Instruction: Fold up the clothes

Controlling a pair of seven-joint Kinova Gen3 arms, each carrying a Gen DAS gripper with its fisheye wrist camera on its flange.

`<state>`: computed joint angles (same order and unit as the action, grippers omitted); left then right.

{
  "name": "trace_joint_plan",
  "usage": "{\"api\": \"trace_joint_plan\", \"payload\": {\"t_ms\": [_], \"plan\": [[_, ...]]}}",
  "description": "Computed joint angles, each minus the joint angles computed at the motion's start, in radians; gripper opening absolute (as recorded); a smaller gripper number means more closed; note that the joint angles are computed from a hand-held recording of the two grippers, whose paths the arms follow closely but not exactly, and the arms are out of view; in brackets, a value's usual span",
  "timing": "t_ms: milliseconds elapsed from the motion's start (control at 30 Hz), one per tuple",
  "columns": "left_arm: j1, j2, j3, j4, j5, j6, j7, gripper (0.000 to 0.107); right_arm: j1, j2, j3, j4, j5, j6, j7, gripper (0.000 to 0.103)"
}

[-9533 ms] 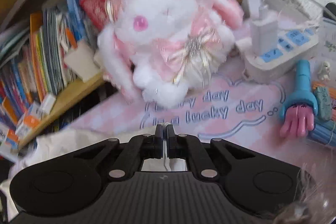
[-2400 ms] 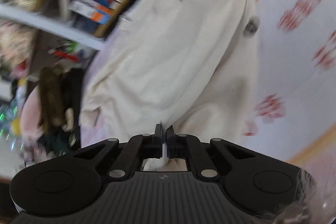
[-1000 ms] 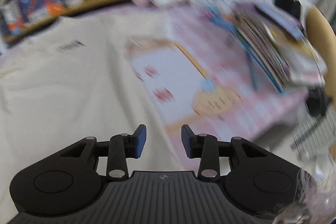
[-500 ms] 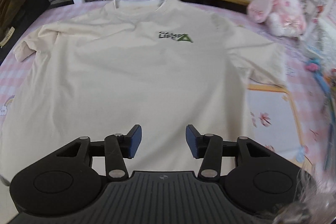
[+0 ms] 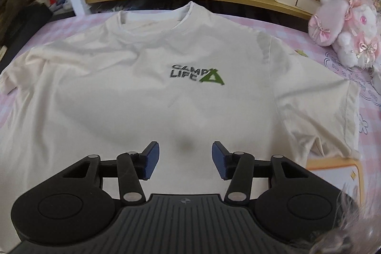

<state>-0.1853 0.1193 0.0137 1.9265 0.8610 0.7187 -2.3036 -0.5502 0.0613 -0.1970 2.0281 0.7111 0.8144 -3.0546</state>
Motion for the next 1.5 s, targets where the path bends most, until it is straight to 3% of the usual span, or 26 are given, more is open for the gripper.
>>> {"api": "trace_joint_plan", "payload": {"t_ms": [67,233,400,500,600,667,733,867,1033,1133,1167,1233,1300,1400,1500], "plan": [[0.062,0.049,0.012,-0.036,-0.038,-0.048,0.080,0.024,0.001,0.011,0.006,0.016,0.037,-0.019,-0.036,0.047],[0.245,0.148,-0.111,-0.137,-0.080,-0.066,0.201,0.025,0.000,0.028,0.019,0.041,0.087,-0.053,-0.090,0.047],[0.241,0.232,-0.053,-0.232,-0.148,-0.083,0.337,0.025,0.026,0.004,0.031,0.087,0.072,-0.148,-0.095,0.053],[0.264,0.280,-0.067,-0.286,-0.151,-0.078,0.410,0.025,0.023,0.009,0.023,0.094,0.098,-0.155,-0.088,0.059],[0.234,0.321,-0.019,-0.322,-0.148,-0.104,0.480,0.025,0.017,0.021,0.021,0.089,0.107,-0.152,-0.062,0.066],[0.276,0.330,-0.048,-0.333,-0.169,-0.147,0.519,0.025,0.015,0.026,0.023,0.084,0.103,-0.154,-0.044,0.069],[0.320,0.332,-0.087,-0.344,-0.232,-0.164,0.592,0.007,0.014,0.030,0.027,0.080,0.098,-0.155,-0.029,0.070],[0.313,0.317,-0.086,-0.345,-0.365,-0.109,0.671,0.006,0.012,0.030,0.034,0.083,0.102,-0.164,-0.013,0.070],[0.308,0.260,-0.108,-0.329,-0.483,-0.023,0.602,0.006,0.013,0.039,0.038,0.080,0.108,-0.173,0.014,0.073],[0.319,0.205,-0.107,-0.309,-0.527,-0.084,0.485,0.013,0.024,0.037,0.043,0.078,0.087,-0.194,0.076,0.073],[0.307,0.205,-0.083,-0.324,-0.530,-0.102,0.444,0.015,0.029,0.034,0.045,0.080,0.079,-0.204,0.098,0.073],[0.263,0.245,-0.008,-0.400,-0.539,-0.093,0.364,0.032,0.037,0.029,0.049,0.087,0.072,-0.224,0.127,0.073],[0.216,0.313,0.085,-0.492,-0.547,-0.073,0.283,0.040,0.042,0.026,0.050,0.090,0.067,-0.235,0.147,0.073],[0.188,0.437,0.222,-0.631,-0.648,-0.076,0.171,0.043,0.043,0.025,0.051,0.093,0.068,-0.242,0.160,0.074],[0.196,0.558,0.312,-0.770,-0.760,-0.045,0.116,0.043,0.059,0.020,0.055,0.098,0.047,-0.266,0.213,0.074]]}}
